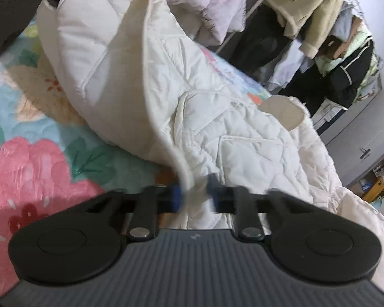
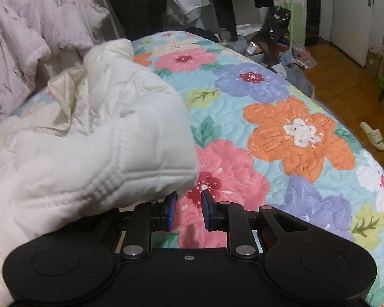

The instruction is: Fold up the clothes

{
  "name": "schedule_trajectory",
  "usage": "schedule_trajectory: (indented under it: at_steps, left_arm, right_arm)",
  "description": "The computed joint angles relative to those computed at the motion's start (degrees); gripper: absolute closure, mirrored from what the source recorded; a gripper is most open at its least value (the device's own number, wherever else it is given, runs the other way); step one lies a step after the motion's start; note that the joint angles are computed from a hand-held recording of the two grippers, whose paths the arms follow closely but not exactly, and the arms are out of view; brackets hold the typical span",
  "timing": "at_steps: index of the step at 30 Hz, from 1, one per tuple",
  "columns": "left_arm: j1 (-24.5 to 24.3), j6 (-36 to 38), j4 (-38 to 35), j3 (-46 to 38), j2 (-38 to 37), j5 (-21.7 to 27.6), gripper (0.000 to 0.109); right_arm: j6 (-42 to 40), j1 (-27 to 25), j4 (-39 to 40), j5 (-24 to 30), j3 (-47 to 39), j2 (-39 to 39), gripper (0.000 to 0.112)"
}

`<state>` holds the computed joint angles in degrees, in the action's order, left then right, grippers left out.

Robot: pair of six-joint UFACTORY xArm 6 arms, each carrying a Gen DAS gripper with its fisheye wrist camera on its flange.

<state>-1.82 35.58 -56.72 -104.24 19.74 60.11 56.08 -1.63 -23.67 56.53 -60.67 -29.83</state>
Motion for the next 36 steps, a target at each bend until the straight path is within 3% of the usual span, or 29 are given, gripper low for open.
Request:
schedule_trajectory:
  at_steps: [7,12,17,22,27,30,33,34,35,36]
  left_arm:
    - [-0.07,-0.29,-1.03,3.0,-3.86,-1.65,0.099]
    - [-0.95,-0.09,3.29,6.84,-8.39,-3.25,0.099]
    - [-2.4,-1.63,7.85,7.28,-10.33,-4.57,0.099]
    - [-3.01,-3.85,10.12,8.21,-11.58,-5.23,0.099]
    - [-2.19,-5.62,10.13,8.06,-11.7,-3.84,0.099]
    - [-2.18,-6.48,10.59,7.54,-11.68,-3.32,0.099]
    - [-2.44,-5.96,10.81,8.16,-12.32,-4.05,0.099]
    - [-2.6,-5.94,11.14,8.54,-12.52,-4.44,0.099]
    - [-2.82,-5.87,11.62,8.89,-12.67,-4.9,0.099]
    - [-3.17,-5.56,12.5,9.13,-12.66,-5.51,0.099]
  right_arm:
    - [-1.11,-0.38,4.86,-1.71,4.44,-6.89,0.085]
    - [1.06,2.9,8.0,-1.04,6.96,-12.35,0.071]
    - [3.07,7.37,5.62,1.73,7.4,-14.09,0.065]
    - [6.02,9.31,3.59,-1.53,9.03,-16.68,0.065]
    - [2.05,7.9,12.7,-12.25,14.26,-19.25,0.042]
    - [2.78,7.32,14.82,-14.76,16.47,-17.66,0.041]
    - [-1.37,5.3,26.33,-21.81,20.77,-16.33,0.041]
    - [-4.87,5.41,29.11,-24.5,21.66,-15.51,0.044]
    - [-8.08,5.81,30.56,-26.72,22.17,-14.52,0.079]
    - [-9.71,5.97,29.61,-26.54,21.48,-13.45,0.096]
